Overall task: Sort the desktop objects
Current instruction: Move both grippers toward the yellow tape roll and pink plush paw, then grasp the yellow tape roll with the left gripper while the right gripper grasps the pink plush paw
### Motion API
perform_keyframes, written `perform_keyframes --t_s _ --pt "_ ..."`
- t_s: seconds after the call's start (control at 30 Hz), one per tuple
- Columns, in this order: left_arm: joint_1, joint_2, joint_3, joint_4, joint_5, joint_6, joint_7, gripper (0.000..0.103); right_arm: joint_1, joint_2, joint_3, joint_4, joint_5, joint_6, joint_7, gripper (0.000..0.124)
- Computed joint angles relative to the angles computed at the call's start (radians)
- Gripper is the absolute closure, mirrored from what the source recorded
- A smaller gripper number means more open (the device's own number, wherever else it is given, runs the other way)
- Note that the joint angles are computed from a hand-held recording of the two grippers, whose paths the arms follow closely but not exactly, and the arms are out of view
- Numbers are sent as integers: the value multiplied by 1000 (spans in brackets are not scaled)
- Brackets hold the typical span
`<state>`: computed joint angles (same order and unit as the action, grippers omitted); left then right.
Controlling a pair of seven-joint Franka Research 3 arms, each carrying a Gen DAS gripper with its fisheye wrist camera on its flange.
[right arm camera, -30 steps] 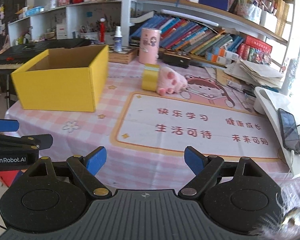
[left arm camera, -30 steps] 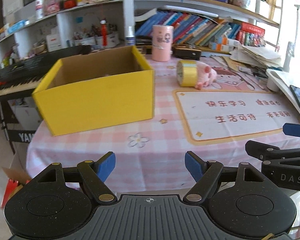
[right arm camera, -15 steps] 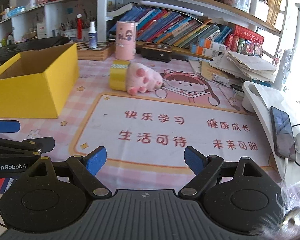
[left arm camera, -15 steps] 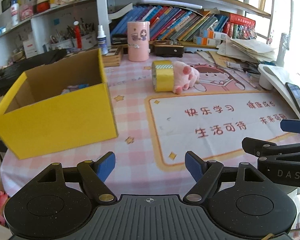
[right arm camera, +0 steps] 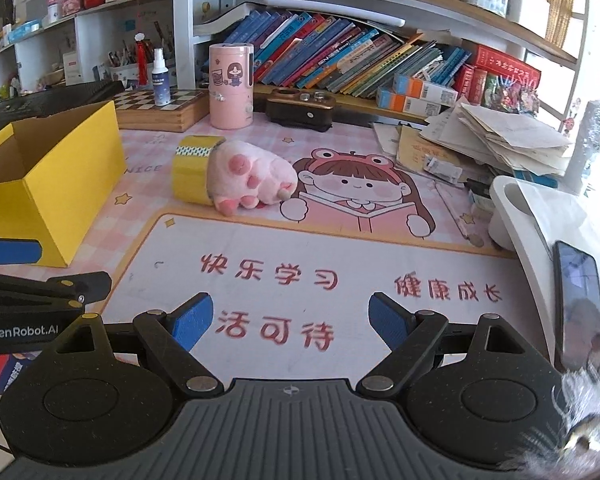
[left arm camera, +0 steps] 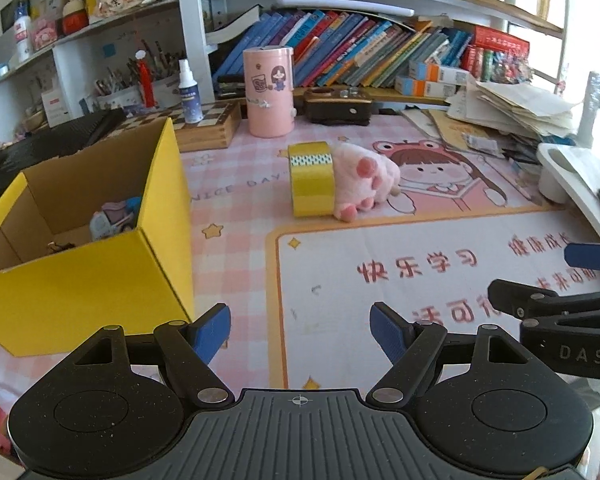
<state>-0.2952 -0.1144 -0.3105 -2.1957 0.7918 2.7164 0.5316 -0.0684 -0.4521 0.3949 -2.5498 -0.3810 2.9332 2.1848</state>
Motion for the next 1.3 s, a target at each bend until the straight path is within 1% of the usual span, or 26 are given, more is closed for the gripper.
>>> perform_keyframes --t_s 0.1,0.23,0.33,0.47,0.6,0.7,0.8,0.83,0.97,1.1,1.17,1.23,1.3 --pt "1 42 -7 53 40 -40 -46 24 7 35 -33 15 7 24 -35 40" --pt "-15 97 4 122 104 -87 -107 24 15 84 -71 40 25 51 -83 40" --pt "-31 143 19 177 148 -110 -143 25 24 118 -94 61 40 68 -120 40" --pt "-60 210 47 255 246 -129 -222 26 44 162 -128 89 64 82 -178 40" --pt "-87 285 78 341 292 -139 -252 29 62 196 -158 112 85 89 -226 40" --pt "-105 341 97 405 288 -139 -223 37 110 216 -205 126 140 80 -293 40" --pt "-124 394 117 466 272 -140 -184 43 131 232 -228 140 174 74 -340 40" --pt "-128 413 124 488 260 -141 -168 45 134 236 -232 143 180 75 -349 40" --pt "-153 474 152 557 224 -161 -127 48 134 252 -238 153 193 79 -368 40" --pt "-163 523 170 609 178 -162 -72 54 132 263 -243 162 197 72 -370 40" --pt "-175 540 186 628 179 -160 -68 57 132 268 -246 166 197 67 -368 40" --pt "-178 553 191 641 163 -159 -51 62 135 273 -251 169 199 66 -368 40" --pt "-181 555 200 641 159 -149 -46 63 151 280 -265 175 221 61 -388 40"
